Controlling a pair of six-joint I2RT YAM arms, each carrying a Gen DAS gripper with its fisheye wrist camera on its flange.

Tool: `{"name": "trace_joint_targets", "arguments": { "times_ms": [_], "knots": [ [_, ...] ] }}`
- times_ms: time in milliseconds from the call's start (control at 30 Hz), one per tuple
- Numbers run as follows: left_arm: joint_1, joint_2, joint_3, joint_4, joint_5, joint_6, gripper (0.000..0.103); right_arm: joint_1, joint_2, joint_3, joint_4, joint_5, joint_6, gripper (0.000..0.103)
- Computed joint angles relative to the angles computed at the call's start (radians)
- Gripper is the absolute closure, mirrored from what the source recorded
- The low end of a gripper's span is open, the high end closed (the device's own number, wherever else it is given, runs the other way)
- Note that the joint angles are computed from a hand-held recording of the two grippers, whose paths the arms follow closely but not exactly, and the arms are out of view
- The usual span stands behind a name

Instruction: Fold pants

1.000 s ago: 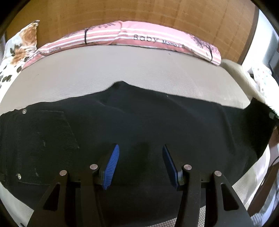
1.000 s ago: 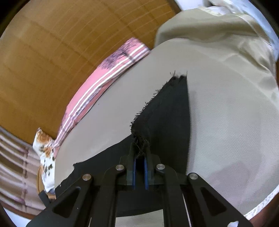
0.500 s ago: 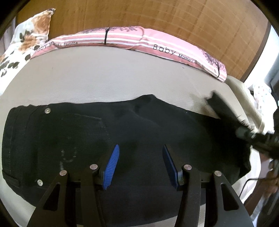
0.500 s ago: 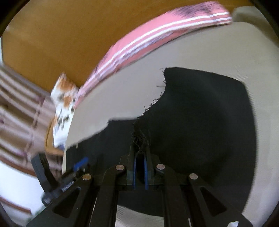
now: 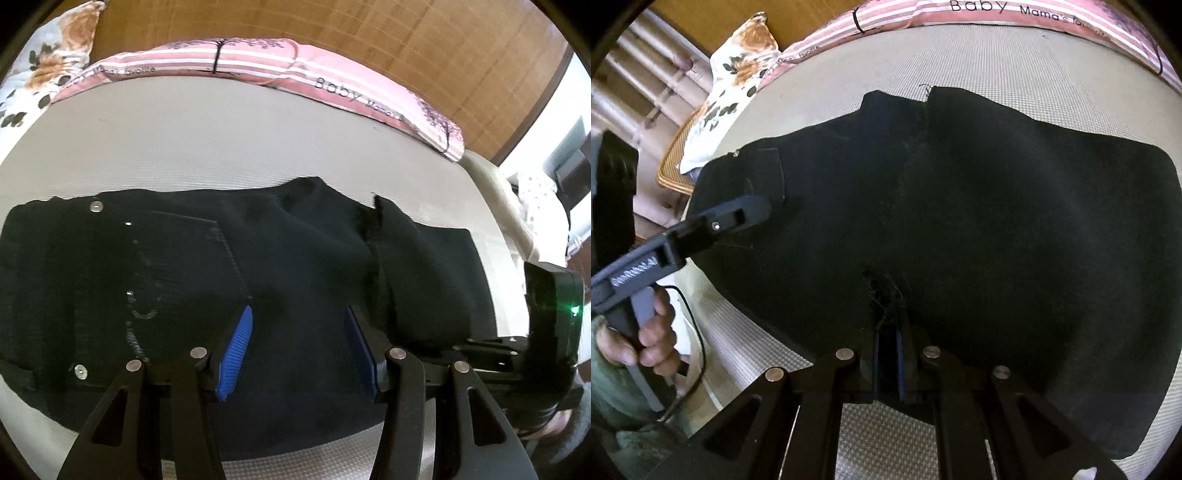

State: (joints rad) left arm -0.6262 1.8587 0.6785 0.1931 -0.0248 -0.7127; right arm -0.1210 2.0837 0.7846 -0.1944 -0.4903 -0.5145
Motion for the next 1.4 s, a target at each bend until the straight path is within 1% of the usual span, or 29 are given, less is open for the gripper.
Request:
{"name": "trace_joint_targets", "arguments": {
  "times_ms": [67, 100, 133, 167, 200, 300, 400, 533, 633, 767, 1033, 1067, 1100, 1133, 1167, 1233, 1367, 1400],
  "knots": [
    [-0.005, 0.002, 0.009, 0.0, 0.021, 0.003, 0.05, -0.004, -0.006, 0.003, -0.025, -0.022, -0.001, 0.081],
    [-0.002, 0.001, 0.012, -0.001, 0.035, 0.005, 0.05, -0.012, -0.013, 0.006, -0.049, -0.033, -0.005, 0.067],
    [0.0, 0.002, 0.014, 0.003, 0.057, 0.003, 0.05, -0.026, -0.031, 0.0, -0.057, -0.045, -0.006, 0.059],
    [0.004, 0.001, 0.014, 0.011, 0.087, -0.004, 0.05, -0.042, -0.053, -0.005, -0.061, -0.055, -0.009, 0.057],
    [0.007, 0.002, 0.015, 0.016, 0.111, -0.01, 0.05, -0.075, -0.073, -0.003, -0.085, -0.074, -0.024, 0.057],
    [0.013, 0.018, 0.026, 0.022, 0.183, -0.025, 0.05, -0.156, -0.093, 0.035, -0.141, -0.124, -0.018, 0.056],
    [0.015, 0.063, 0.051, 0.033, 0.265, -0.057, 0.05, -0.252, -0.073, 0.087, -0.167, -0.13, -0.005, 0.054],
    [0.01, 0.131, 0.099, 0.039, 0.352, -0.102, 0.051, -0.335, -0.016, 0.159, -0.216, -0.137, 0.002, 0.054],
    [0.009, 0.178, 0.133, 0.042, 0.41, -0.133, 0.052, -0.376, 0.022, 0.188, -0.234, -0.142, 0.001, 0.054],
    [0.012, 0.245, 0.186, 0.016, 0.455, -0.169, 0.058, -0.379, 0.047, 0.193, -0.216, -0.146, 0.014, 0.054],
    [-0.007, 0.292, 0.237, 0.03, 0.462, -0.192, 0.059, -0.383, 0.062, 0.203, -0.21, -0.153, 0.02, 0.054],
    [-0.016, 0.295, 0.247, 0.023, 0.451, -0.187, 0.062, -0.385, 0.063, 0.204, -0.209, -0.151, 0.022, 0.054],
    [-0.025, 0.298, 0.257, 0.018, 0.442, -0.181, 0.067, -0.383, 0.062, 0.202, -0.203, -0.148, 0.027, 0.055],
    [-0.032, 0.306, 0.265, 0.014, 0.44, -0.182, 0.084, -0.383, 0.061, 0.201, -0.199, -0.145, 0.03, 0.055],
    [-0.037, 0.31, 0.261, 0.022, 0.439, -0.192, 0.09, -0.381, 0.059, 0.198, -0.193, -0.142, 0.032, 0.055],
    [-0.042, 0.299, 0.235, 0.052, 0.424, -0.202, 0.094, -0.379, 0.05, 0.19, -0.182, -0.133, 0.035, 0.055],
    [-0.069, 0.188, 0.148, 0.099, 0.36, -0.205, 0.095, -0.387, 0.03, 0.172, -0.179, -0.129, 0.025, 0.055],
    [-0.075, 0.162, 0.135, 0.093, 0.344, -0.196, 0.095, -0.39, 0.023, 0.167, -0.181, -0.132, 0.02, 0.055]
  ]
}}
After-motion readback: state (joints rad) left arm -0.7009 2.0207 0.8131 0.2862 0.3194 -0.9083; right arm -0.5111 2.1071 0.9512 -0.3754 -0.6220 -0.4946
